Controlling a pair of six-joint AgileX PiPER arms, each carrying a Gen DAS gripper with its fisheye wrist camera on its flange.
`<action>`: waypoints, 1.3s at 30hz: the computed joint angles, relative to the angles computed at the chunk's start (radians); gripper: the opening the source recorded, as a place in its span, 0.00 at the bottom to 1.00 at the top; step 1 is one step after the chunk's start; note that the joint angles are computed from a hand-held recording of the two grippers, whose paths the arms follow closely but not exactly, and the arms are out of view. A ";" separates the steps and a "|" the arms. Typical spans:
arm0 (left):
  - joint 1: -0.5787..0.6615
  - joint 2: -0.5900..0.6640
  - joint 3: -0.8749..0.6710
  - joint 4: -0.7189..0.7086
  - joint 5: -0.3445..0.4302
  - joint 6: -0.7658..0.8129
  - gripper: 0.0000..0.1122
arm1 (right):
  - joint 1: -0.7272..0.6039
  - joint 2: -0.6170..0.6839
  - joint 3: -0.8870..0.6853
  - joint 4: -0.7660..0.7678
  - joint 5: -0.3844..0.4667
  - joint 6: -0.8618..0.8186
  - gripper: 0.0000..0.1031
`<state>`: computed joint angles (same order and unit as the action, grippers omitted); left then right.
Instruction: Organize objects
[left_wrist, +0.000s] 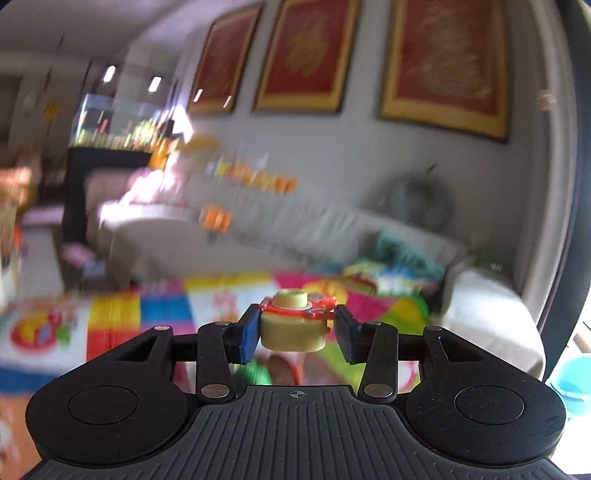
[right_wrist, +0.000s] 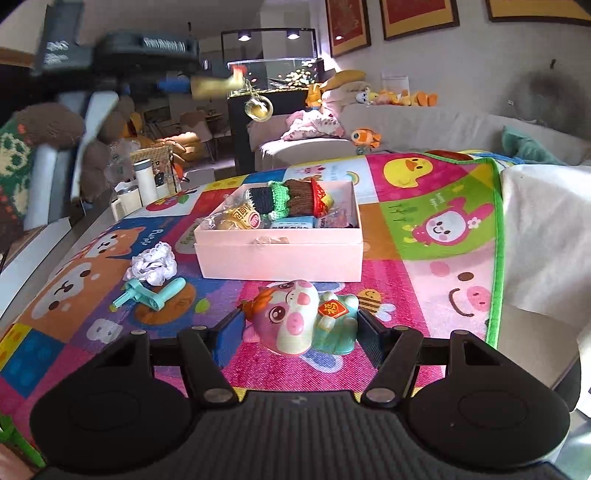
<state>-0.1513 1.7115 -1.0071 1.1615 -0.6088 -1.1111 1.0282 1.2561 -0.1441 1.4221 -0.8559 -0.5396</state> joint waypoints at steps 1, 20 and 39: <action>0.016 0.011 0.020 0.012 -0.017 -0.003 0.43 | 0.018 -0.001 0.007 0.013 -0.014 0.004 0.64; 0.431 0.126 0.364 0.114 -0.314 0.269 0.43 | -0.245 0.011 -0.142 -0.061 0.219 -0.170 0.64; 0.561 0.291 0.306 0.223 -0.484 0.169 0.42 | -0.594 0.426 -0.653 -0.055 0.506 -0.530 0.55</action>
<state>0.4094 2.0029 -0.7007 1.3842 -1.0932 -0.9419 0.4343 1.6823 -0.7969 1.3672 -0.3503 -1.0693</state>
